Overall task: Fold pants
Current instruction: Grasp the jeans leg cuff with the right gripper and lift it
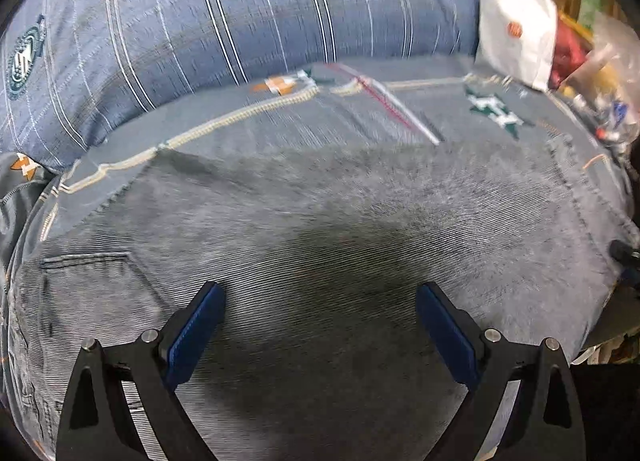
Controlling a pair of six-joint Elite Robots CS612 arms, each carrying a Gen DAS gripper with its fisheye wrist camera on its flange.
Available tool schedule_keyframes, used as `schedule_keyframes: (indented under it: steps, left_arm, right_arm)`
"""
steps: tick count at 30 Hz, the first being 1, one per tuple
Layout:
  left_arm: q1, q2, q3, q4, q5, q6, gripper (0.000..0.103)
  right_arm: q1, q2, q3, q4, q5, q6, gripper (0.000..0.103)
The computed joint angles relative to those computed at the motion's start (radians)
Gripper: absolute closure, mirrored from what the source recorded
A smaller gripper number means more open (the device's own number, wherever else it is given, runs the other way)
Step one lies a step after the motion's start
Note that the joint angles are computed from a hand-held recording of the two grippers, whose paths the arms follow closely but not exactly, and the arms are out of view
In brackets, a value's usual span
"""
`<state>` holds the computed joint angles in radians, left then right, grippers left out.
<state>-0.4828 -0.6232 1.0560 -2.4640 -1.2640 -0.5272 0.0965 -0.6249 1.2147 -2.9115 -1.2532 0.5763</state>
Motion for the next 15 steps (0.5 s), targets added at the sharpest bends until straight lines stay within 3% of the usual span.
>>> schedule_keyframes:
  steps: [2, 4, 7, 8, 13, 15]
  left_arm:
    - [-0.004, -0.003, 0.005, -0.051, 0.003, -0.022, 0.006]
    - [-0.016, 0.002, -0.012, -0.061, 0.059, 0.005, 0.006]
    - [-0.023, 0.063, -0.124, 0.155, 0.099, 0.065, 0.001]
    - [-0.024, 0.066, -0.133, 0.172, 0.114, 0.051, 0.000]
    - [-0.011, 0.056, -0.119, 0.144, 0.066, 0.066, 0.000]
    - [0.002, 0.045, -0.106, 0.135, 0.007, 0.043, 0.000]
  right_arm:
    - [0.002, -0.009, 0.006, 0.005, -0.010, -0.031, 0.075]
    - [0.002, -0.007, 0.000, 0.016, -0.011, -0.044, 0.075]
    - [0.006, -0.006, -0.007, 0.032, -0.022, -0.052, 0.075]
    - [0.009, -0.008, -0.008, 0.031, -0.029, -0.060, 0.075]
    - [0.045, -0.040, -0.018, -0.009, -0.098, -0.179, 0.075]
    - [0.072, -0.053, -0.032, -0.038, -0.120, -0.259, 0.075]
